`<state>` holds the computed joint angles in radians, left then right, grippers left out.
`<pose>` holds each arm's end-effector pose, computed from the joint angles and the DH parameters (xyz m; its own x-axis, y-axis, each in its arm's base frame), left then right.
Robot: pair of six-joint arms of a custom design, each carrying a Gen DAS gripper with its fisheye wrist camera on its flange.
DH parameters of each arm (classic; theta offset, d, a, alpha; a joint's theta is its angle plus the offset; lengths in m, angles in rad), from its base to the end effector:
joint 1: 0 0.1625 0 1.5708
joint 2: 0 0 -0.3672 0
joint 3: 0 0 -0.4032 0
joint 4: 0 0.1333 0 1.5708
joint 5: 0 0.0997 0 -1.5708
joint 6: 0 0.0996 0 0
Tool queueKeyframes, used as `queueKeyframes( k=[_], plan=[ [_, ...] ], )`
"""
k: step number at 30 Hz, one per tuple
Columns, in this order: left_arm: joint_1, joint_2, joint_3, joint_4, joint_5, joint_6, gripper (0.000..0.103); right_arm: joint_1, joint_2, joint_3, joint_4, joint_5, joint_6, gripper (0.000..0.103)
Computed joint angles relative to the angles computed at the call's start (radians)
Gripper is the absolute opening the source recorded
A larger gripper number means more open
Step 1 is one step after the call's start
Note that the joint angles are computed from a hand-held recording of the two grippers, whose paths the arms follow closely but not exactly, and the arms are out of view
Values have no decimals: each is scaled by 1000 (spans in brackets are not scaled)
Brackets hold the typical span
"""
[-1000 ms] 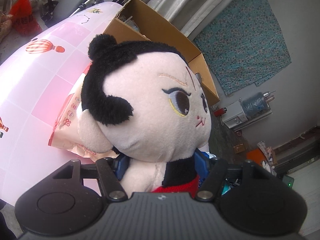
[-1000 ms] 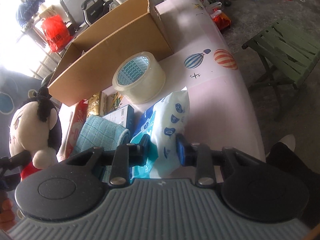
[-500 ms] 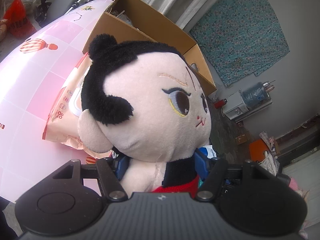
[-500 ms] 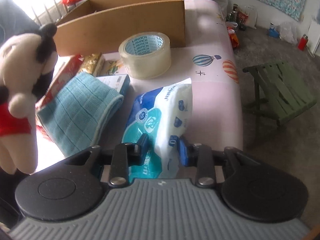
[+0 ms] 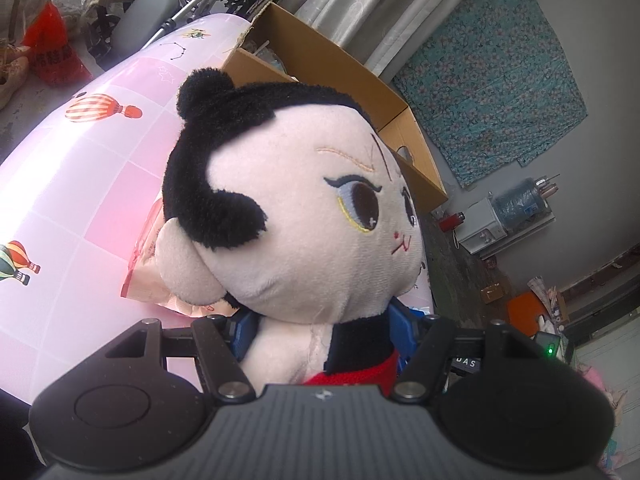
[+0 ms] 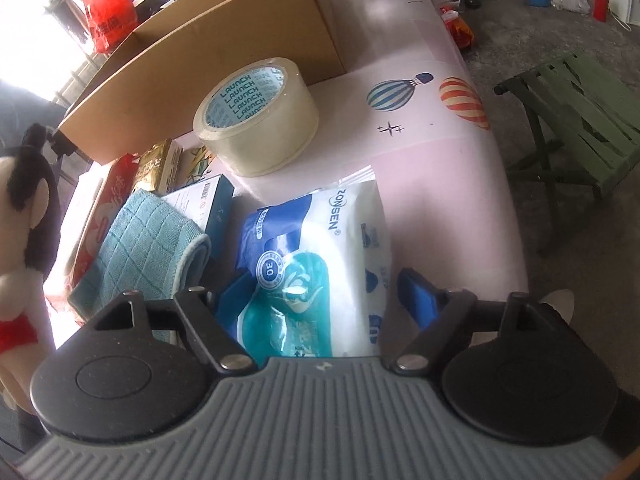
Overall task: Organize soft objects
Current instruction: 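Lift the wet-wipes pack with the right gripper while the left holds the doll, then carry the wipes pack with the right gripper and the doll with the left over the box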
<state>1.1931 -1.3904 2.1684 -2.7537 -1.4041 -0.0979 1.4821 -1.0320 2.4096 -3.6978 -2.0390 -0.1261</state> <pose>-0.0390 -0.5046 0.1897 -0.9694 0.2180 -0.1133 0.2454 0.8799 -0.4069 0.0526 -0.4056 0.0848 -0.8630 0.2905 0.4134 -0.0440 0.7719 -0.6342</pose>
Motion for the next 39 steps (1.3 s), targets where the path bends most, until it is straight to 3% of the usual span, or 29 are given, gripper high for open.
queueKeyframes(
  k=[4, 9, 15, 22, 27, 32, 39],
  plan=[
    [3, -16, 2, -15, 19, -2, 66, 65, 60, -38, 6, -90, -54, 68],
    [-5, -40, 11, -19, 57, -11, 66, 110, 74, -37, -22, -144, -48, 55],
    [-8, -76, 32, -8, 62, -16, 66, 182, 76, -17, -34, -252, -52, 52],
    [-4, -43, 9, -8, -14, -9, 66, 295, -3, 6, -31, -337, -50, 52],
    [-11, 39, -69, -13, -87, 16, 66, 352, -89, -35, 9, -306, -87, 52],
    [-24, 150, -212, -5, -139, 42, 66, 368, -159, -135, 97, -205, -136, 52],
    [-37, 372, -558, 95, -162, 80, 66, 321, -129, -416, 306, -58, -170, 52]
  ],
)
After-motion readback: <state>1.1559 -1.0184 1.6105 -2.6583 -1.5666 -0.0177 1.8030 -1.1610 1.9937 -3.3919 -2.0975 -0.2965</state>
